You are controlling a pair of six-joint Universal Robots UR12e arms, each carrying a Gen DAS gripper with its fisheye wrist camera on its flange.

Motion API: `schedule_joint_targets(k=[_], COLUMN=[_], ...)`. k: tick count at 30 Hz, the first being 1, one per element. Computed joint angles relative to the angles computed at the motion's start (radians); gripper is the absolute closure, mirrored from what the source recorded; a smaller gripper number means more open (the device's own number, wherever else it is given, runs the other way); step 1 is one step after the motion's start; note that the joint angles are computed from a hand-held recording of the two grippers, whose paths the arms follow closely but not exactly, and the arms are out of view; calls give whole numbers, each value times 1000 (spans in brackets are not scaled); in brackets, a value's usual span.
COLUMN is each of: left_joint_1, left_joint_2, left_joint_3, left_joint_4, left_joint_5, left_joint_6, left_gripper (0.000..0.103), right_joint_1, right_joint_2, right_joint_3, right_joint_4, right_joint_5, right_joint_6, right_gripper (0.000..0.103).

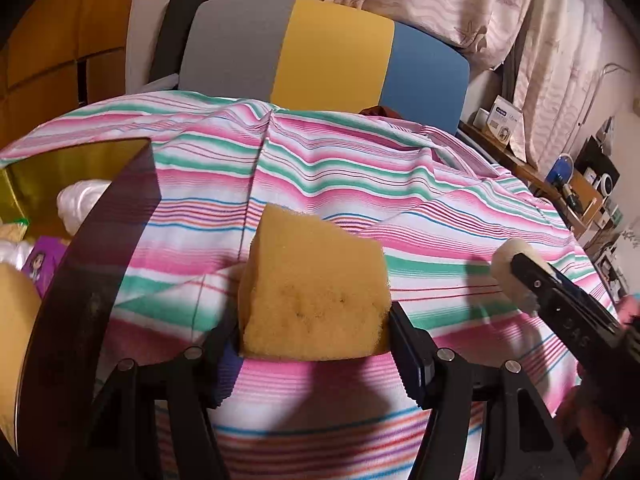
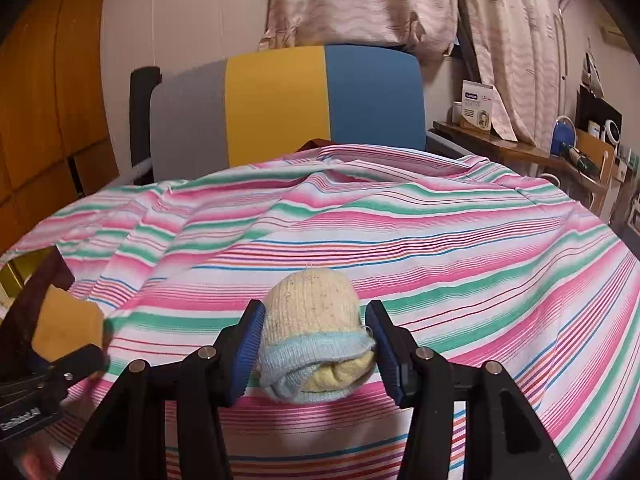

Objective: Organize objects
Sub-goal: 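Carry the tan sponge over the gold tin with the left tool while the right tool holds the sock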

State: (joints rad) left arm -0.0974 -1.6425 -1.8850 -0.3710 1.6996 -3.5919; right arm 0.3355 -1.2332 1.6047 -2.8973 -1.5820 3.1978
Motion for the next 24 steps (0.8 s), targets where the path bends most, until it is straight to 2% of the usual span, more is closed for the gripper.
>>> schedule_joint_targets(k=[6, 10, 24], left_joint_1=[-6, -3, 6], left_joint_2=[25, 59, 144], left_joint_3=[-21, -55, -103], left_joint_4=[-10, 1, 36], left_joint_5=[12, -31, -74], left_joint_6=[-15, -38, 1], left_gripper=[37, 37, 37], right_joint_1=[2, 12, 19], right_joint_2=[3, 7, 8], right_joint_3=[-5, -9, -8], right_joint_4=[14, 16, 6], right_joint_5=[-22, -46, -62], right_joint_6=[0, -16, -46], right_gripper=[50, 50, 50])
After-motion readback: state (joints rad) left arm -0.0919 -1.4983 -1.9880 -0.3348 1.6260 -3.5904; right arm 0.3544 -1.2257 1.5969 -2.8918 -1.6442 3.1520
